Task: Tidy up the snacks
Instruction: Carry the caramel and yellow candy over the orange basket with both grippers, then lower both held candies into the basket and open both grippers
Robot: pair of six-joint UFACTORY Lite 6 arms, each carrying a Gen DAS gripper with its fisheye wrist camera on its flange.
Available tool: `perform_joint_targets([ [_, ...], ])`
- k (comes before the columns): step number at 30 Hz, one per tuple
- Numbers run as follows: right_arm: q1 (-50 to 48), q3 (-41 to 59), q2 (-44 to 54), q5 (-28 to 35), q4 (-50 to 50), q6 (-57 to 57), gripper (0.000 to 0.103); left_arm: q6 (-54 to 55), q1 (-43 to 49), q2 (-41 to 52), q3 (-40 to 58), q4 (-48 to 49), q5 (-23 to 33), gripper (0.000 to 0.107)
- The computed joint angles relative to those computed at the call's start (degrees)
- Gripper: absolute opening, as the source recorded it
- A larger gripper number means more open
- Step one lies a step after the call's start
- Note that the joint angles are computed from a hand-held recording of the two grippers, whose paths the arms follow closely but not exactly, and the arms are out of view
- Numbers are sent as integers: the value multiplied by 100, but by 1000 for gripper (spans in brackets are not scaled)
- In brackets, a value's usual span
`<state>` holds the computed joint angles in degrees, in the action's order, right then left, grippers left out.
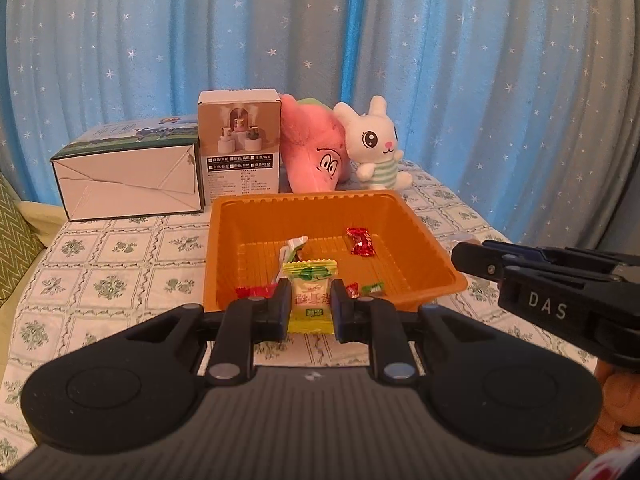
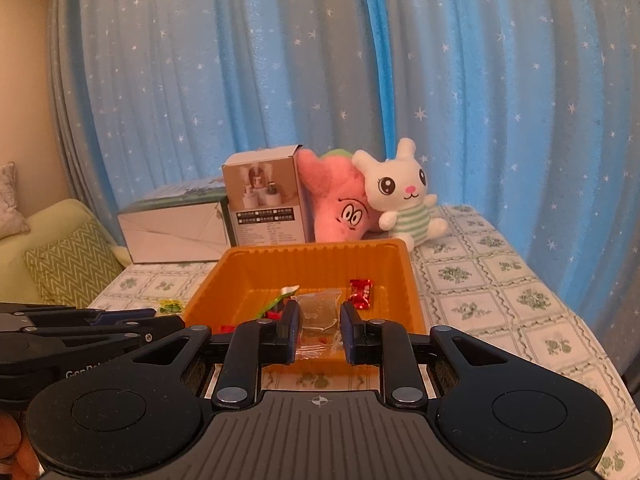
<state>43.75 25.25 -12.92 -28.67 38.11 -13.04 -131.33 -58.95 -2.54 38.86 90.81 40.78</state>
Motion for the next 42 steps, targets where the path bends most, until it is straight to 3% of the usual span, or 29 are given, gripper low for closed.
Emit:
perform_joint_targets([
  [8, -609, 900, 1236, -50, -1129, 963, 22, -308, 970, 618, 472, 820, -667, 18],
  [19, -850, 2233, 2691, 149, -1586, 1320, 22, -918, 1957, 1356, 971, 1984, -1254, 18],
  [31, -1229, 2876, 3430, 420, -2211, 2012, 22, -2001, 2546, 1849, 1312, 3183, -1602, 18],
  [34, -1290, 2878, 3458, 434, -2329, 2154, 22, -2561, 2692, 1968, 1421, 3908, -1891, 19],
  [37, -1320, 2862, 3437, 452, -2404, 2244, 22, -2032, 2592, 2014, 1456, 3392, -1761, 29],
  [42, -1345, 2838, 3404, 454, -2444, 2322, 22, -1485, 2547, 1971, 1411, 2756, -1656, 29],
])
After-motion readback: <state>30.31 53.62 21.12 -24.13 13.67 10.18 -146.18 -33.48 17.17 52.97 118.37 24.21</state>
